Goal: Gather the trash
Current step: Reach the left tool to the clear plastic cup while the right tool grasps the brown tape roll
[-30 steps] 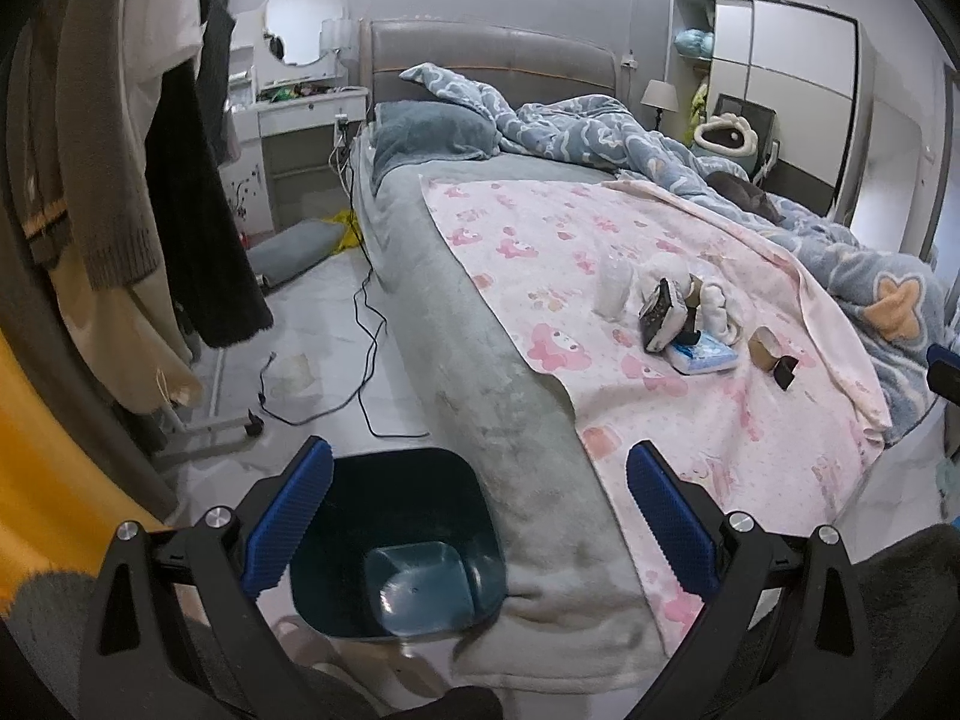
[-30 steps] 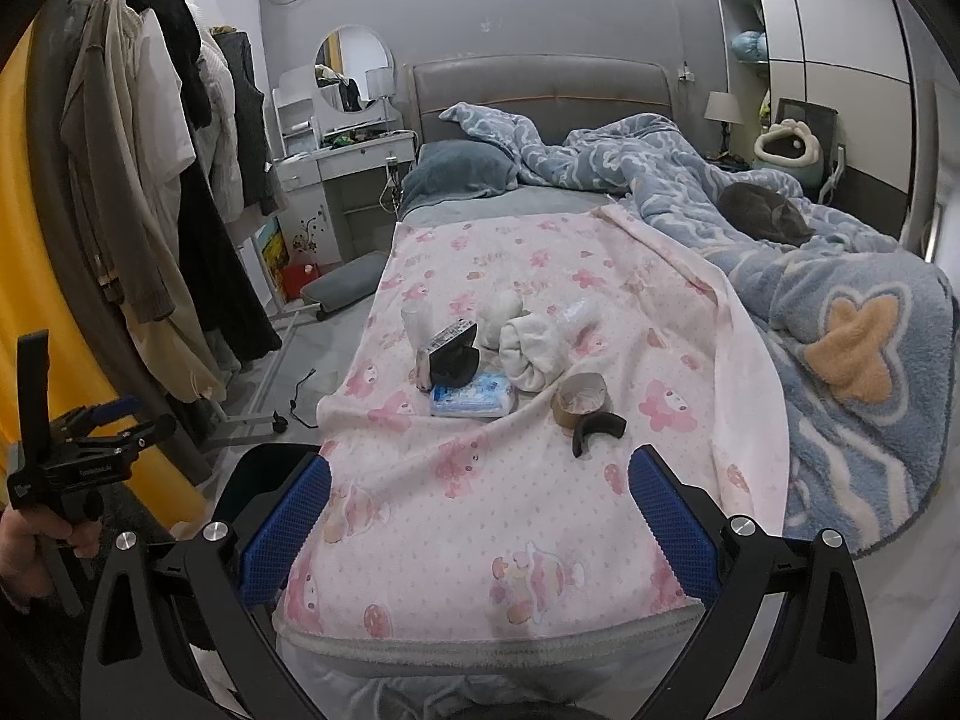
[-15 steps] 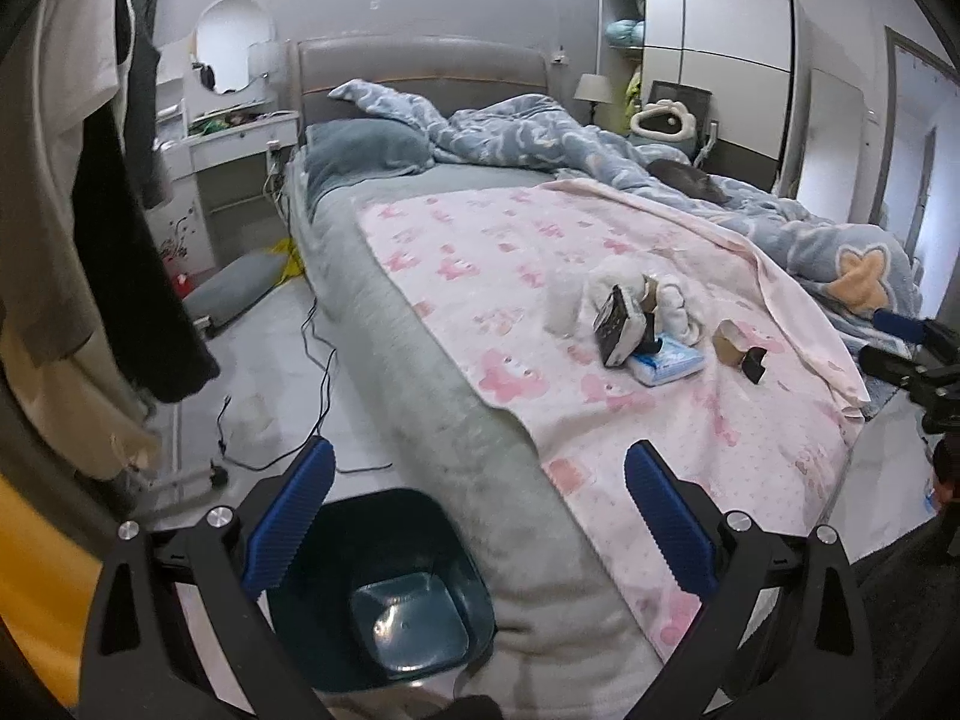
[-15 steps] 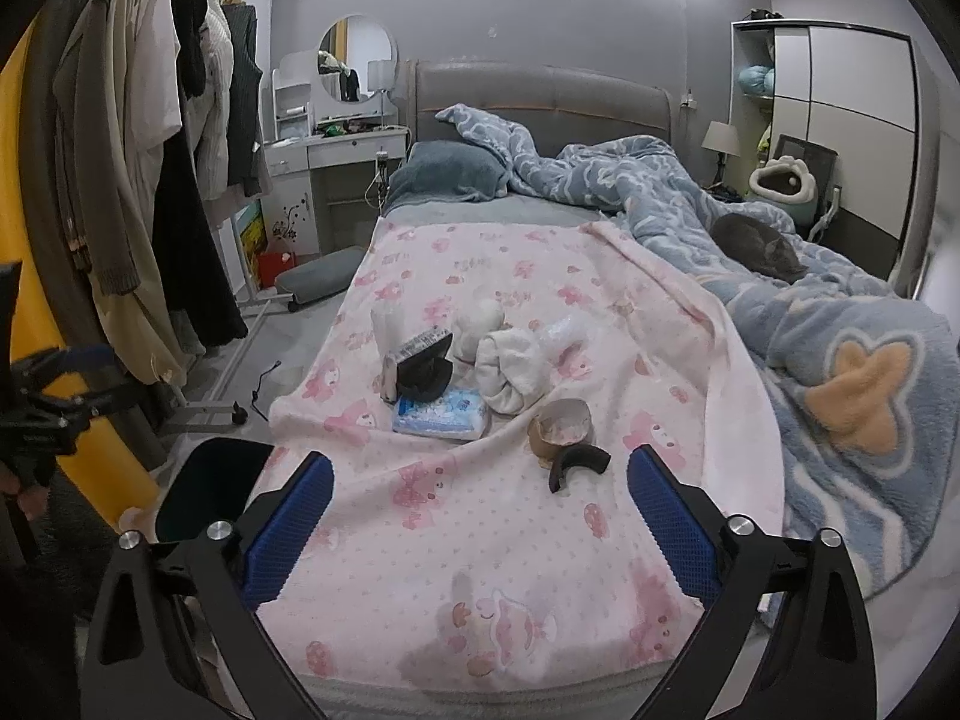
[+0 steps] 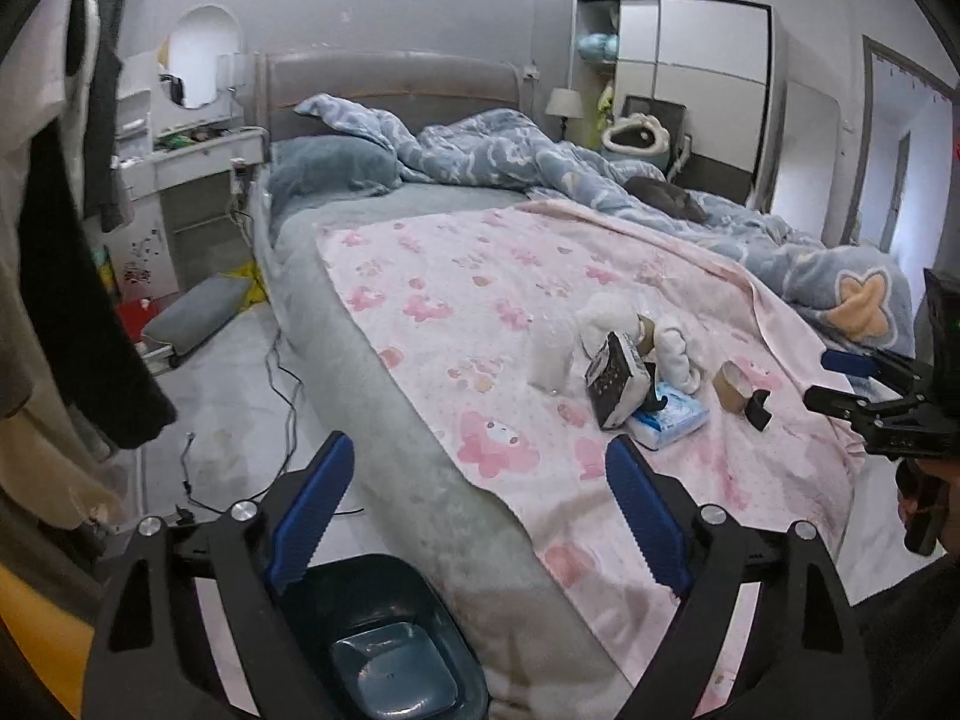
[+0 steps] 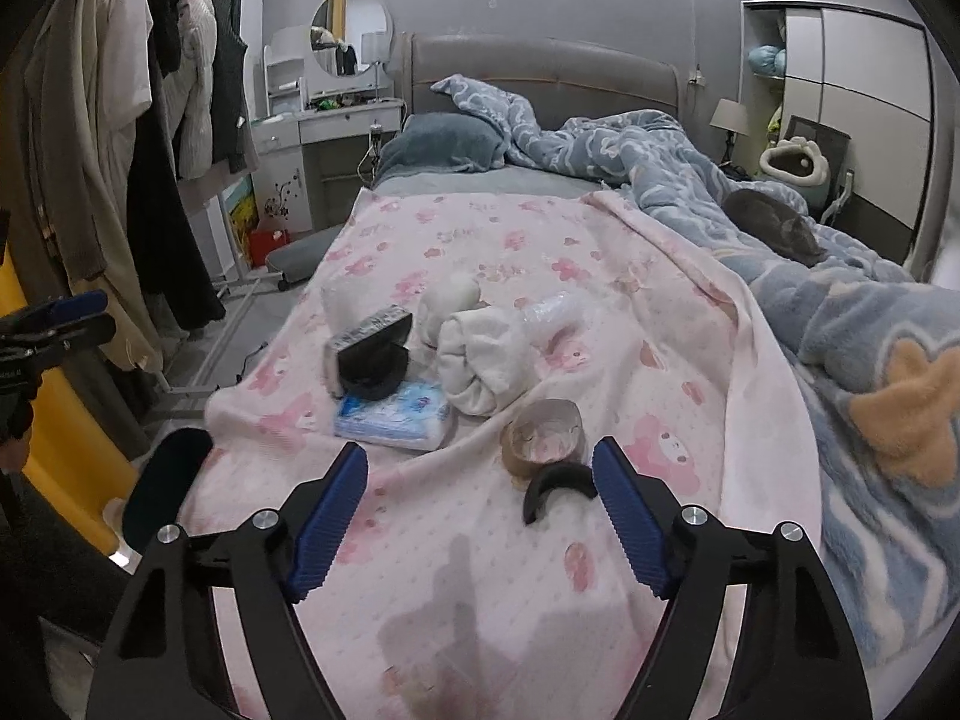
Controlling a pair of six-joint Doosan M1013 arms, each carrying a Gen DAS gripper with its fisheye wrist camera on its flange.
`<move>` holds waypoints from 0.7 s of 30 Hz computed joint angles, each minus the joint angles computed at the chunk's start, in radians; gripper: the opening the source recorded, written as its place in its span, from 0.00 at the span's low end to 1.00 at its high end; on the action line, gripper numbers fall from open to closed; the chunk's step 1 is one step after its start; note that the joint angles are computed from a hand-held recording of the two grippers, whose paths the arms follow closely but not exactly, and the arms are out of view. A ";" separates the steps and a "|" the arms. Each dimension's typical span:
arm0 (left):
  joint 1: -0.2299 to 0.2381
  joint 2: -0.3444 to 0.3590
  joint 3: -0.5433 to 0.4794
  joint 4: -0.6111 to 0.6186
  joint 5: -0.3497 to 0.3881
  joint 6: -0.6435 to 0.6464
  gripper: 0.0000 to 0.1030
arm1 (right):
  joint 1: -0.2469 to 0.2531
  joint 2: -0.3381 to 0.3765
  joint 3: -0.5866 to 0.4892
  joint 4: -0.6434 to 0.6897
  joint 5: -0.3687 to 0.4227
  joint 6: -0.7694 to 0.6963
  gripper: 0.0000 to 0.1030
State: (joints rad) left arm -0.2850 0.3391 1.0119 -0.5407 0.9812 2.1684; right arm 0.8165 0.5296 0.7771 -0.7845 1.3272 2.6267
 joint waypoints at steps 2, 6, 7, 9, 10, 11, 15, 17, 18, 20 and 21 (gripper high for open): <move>-0.005 0.015 -0.017 0.003 0.015 0.006 0.80 | -0.018 -0.003 0.011 0.030 -0.012 -0.012 0.72; -0.017 0.043 -0.051 -0.003 0.031 0.008 0.80 | -0.044 0.000 0.016 0.076 -0.021 -0.037 0.71; -0.019 0.048 -0.056 -0.004 0.033 0.014 0.79 | -0.049 0.002 0.017 0.084 -0.026 -0.040 0.70; -0.024 0.065 -0.078 -0.010 0.052 0.029 0.77 | -0.059 0.007 0.015 0.099 -0.029 -0.058 0.69; -0.026 0.074 -0.088 -0.010 0.059 0.030 0.77 | -0.063 0.009 0.013 0.106 -0.027 -0.065 0.69; -0.028 0.082 -0.098 -0.010 0.067 0.031 0.77 | -0.068 0.011 0.013 0.114 -0.026 -0.068 0.69; -0.033 0.121 -0.147 -0.029 0.124 0.034 0.77 | -0.088 0.022 0.003 0.154 -0.008 -0.073 0.67; -0.037 0.143 -0.176 -0.043 0.156 0.032 0.77 | -0.098 0.024 0.004 0.172 -0.020 -0.079 0.66; -0.041 0.156 -0.193 -0.047 0.172 0.028 0.77 | -0.102 0.028 -0.001 0.181 -0.019 -0.088 0.64; -0.045 0.174 -0.218 -0.053 0.191 0.022 0.76 | -0.111 0.037 -0.013 0.198 -0.009 -0.101 0.62; -0.048 0.186 -0.236 -0.054 0.206 0.018 0.76 | -0.115 0.042 -0.019 0.206 0.000 -0.102 0.62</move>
